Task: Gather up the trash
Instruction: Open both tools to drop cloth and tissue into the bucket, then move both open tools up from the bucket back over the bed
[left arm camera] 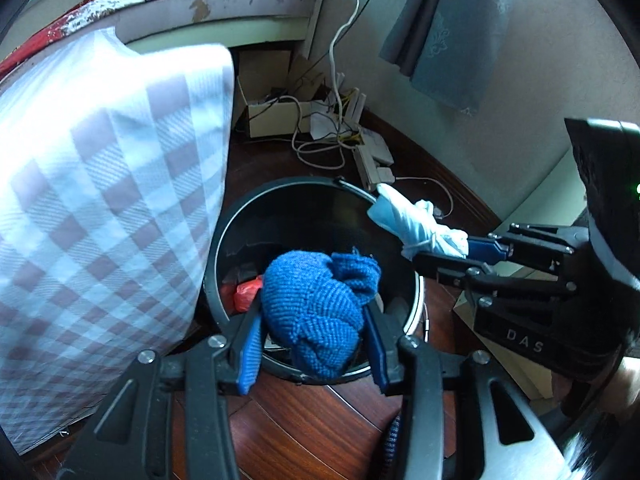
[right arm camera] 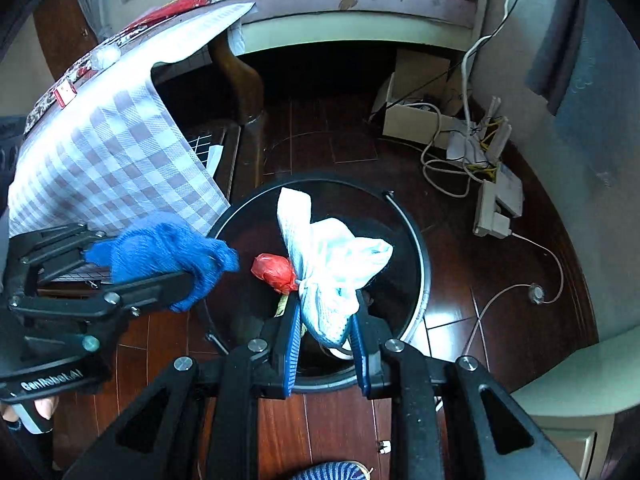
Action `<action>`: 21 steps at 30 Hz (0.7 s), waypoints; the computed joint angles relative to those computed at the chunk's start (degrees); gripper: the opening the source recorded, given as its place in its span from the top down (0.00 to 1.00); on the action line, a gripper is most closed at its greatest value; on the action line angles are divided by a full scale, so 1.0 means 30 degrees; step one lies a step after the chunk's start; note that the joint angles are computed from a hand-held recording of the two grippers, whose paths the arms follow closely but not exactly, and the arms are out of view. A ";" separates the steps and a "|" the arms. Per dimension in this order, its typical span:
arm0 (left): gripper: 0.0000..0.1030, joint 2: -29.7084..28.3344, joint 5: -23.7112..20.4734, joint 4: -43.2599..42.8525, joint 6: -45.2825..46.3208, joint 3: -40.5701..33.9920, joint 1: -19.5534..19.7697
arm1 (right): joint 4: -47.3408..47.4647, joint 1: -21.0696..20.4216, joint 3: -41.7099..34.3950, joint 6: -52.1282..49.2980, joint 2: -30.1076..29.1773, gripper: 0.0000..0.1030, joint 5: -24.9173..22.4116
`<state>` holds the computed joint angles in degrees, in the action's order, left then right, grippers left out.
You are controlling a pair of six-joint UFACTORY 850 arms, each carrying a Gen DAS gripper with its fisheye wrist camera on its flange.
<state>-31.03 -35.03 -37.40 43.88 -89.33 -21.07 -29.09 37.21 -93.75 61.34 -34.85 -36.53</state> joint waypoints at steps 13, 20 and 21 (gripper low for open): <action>0.01 -0.0368 0.1572 0.1888 -0.3319 0.0579 0.0079 | 0.1575 -0.0348 -0.1032 -0.1333 -0.1609 0.01 -0.2684; 0.01 0.0233 0.2456 0.2648 -0.3866 0.1612 0.0089 | 0.0943 -0.0366 -0.0768 -0.0752 -0.1351 0.01 -0.2582; 0.01 0.0276 0.2449 0.2646 -0.3873 0.1662 0.0132 | 0.0896 -0.0344 -0.0801 -0.0761 -0.1345 0.01 -0.2624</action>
<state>-30.20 -27.69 -29.46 32.26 -84.34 -20.68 -26.40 36.18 -96.15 59.06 -38.89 -44.40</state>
